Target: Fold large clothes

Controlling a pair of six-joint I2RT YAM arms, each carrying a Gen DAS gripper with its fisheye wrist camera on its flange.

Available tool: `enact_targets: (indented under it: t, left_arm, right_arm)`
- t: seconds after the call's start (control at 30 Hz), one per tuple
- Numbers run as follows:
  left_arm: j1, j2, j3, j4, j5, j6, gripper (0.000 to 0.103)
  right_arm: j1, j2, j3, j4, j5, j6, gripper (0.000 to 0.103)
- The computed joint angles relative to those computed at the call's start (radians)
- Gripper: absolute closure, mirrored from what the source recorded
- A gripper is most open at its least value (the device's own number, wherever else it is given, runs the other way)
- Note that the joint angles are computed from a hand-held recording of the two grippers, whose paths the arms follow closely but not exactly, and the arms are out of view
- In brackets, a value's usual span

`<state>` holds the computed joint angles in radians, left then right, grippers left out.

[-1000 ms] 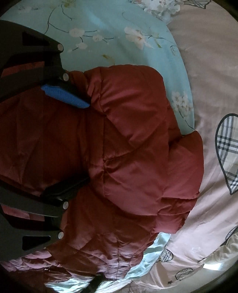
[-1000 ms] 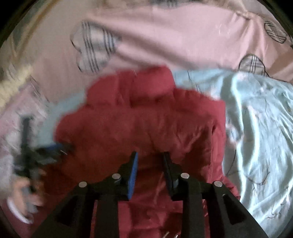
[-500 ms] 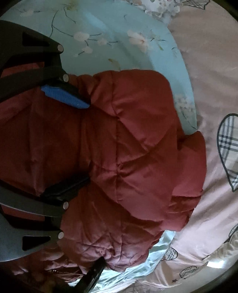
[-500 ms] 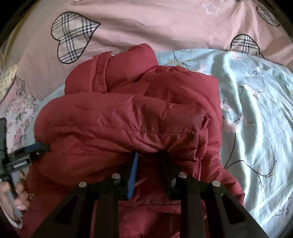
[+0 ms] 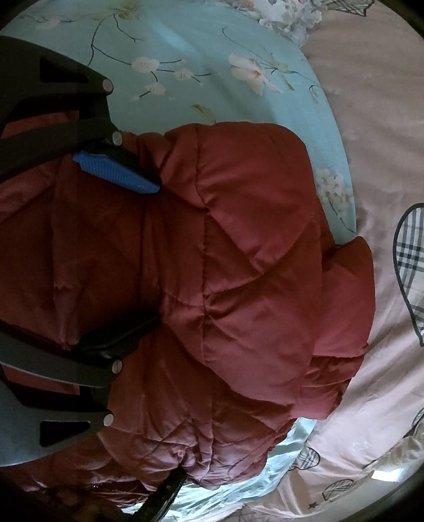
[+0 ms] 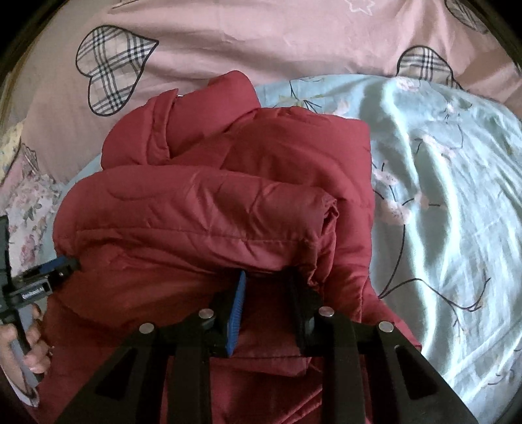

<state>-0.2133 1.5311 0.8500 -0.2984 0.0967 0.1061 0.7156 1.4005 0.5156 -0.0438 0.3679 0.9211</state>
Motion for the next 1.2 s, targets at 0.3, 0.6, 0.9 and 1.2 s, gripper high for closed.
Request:
enact_targets:
  t: [0.3,0.6,0.9,1.2]
  left_arm:
    - [0.013,-0.026,0.026,-0.073,0.006,-0.051,0.027]
    - [0.162,-0.280,-0.037,-0.245,0.150,-0.003,0.027]
    - [0.403,-0.479,-0.138,-0.445,0.270,0.214,0.027]
    - [0.753,-0.535,-0.226,-0.632,0.368,0.518,0.027]
  right_arm:
    - [-0.025,-0.024,0.027,-0.052,-0.055,0.013,0.074]
    - [0.039,-0.139,0.045,-0.193,-0.010,0.102,0.061]
    - [0.395,-0.310,0.066,-0.463,0.141,0.331,0.044]
    - [0.826,-0.338,0.124,-0.806,0.289,0.788,0.032]
